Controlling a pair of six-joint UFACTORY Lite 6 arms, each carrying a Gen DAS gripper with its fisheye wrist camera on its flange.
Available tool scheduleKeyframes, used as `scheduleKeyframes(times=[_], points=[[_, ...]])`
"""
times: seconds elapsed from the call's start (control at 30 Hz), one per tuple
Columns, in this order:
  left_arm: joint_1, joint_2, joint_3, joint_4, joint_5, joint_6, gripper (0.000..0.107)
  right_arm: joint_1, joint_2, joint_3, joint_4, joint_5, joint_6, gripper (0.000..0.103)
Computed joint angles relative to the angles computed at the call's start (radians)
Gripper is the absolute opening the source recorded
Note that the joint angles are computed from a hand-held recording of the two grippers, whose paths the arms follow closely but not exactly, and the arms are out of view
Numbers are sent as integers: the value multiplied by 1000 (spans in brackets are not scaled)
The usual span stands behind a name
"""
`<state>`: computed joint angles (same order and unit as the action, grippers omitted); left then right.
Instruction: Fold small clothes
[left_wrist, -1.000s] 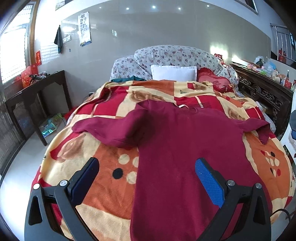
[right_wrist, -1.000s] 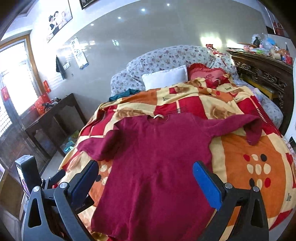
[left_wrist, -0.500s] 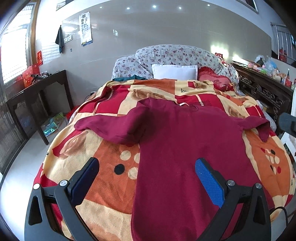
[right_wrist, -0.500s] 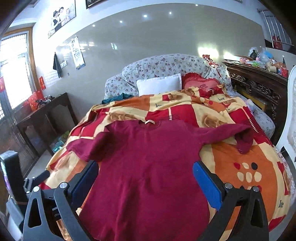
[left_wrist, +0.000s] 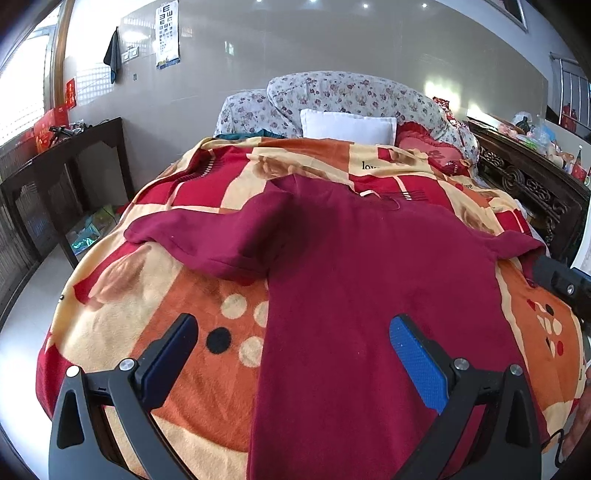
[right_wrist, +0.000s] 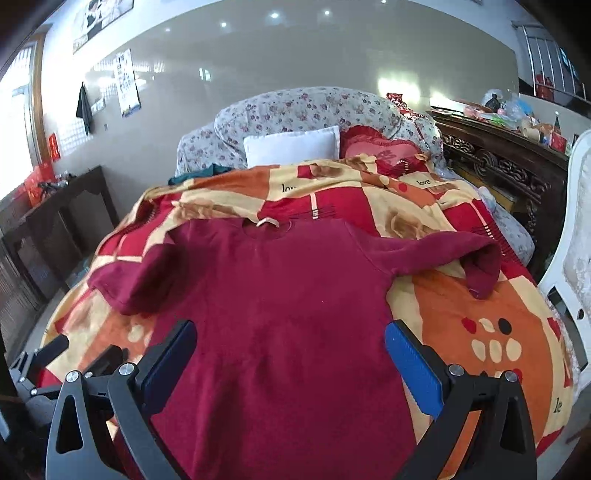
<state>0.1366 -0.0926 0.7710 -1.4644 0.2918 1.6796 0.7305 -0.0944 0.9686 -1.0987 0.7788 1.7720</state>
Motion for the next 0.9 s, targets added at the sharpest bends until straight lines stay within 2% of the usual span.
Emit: scheduleKeyframes(times=[0.2,0.47,0.67,0.83,0.9], points=[[-32,56,33,-57,-31,54,103,-51,51,8,-16,-61,32,103],[-48,94,57,-44,-60,31,103,-79,109,21,-25,-144,45,103],[-22,-24,-34,-6,-63,-26,103,-57,77,-5,-27,-172,38,103],[9,-168,-124,210,-31,-248,103,12,8,-62,-55,-128,72,103],[22,-217,-157,236,-24,-263,103,32,2,-67,-57,-115,88,103]])
